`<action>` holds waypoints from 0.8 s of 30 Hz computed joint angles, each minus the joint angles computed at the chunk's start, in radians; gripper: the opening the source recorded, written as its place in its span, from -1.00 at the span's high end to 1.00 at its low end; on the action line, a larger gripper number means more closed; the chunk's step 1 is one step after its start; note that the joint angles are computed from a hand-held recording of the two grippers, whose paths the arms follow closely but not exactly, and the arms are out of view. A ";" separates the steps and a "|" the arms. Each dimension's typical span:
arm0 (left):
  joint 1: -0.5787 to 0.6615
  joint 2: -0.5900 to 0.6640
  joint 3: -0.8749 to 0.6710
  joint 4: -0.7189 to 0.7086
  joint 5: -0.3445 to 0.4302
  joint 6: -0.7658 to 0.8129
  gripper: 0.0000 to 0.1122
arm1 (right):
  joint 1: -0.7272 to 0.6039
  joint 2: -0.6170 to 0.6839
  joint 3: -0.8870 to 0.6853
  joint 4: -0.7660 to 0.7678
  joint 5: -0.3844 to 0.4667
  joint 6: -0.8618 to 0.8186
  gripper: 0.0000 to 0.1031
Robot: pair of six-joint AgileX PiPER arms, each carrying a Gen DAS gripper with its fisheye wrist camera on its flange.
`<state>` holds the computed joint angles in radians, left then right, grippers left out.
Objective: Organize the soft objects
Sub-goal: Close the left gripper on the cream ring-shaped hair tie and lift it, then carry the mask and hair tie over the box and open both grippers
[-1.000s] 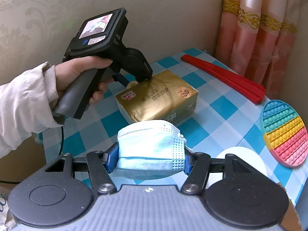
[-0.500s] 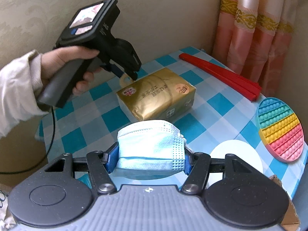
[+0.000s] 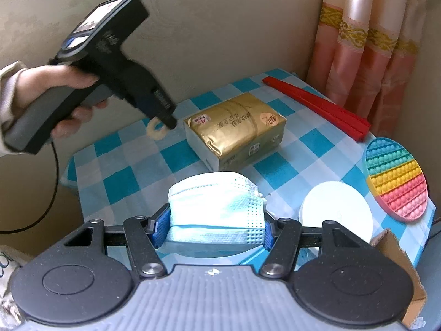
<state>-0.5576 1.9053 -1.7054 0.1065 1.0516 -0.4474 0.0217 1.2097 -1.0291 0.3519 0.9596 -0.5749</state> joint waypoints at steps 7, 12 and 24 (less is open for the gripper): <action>-0.045 -0.119 0.131 -0.059 -0.018 0.064 0.47 | -0.148 -0.090 0.018 0.010 0.086 -0.057 -0.30; -0.104 -0.141 0.127 -0.098 -0.013 0.111 0.47 | -0.347 -0.150 0.022 0.038 0.160 -0.146 -0.30; -0.302 -0.046 -0.096 -0.145 0.062 0.194 0.47 | -0.676 -0.132 0.074 0.039 0.141 -0.302 -0.55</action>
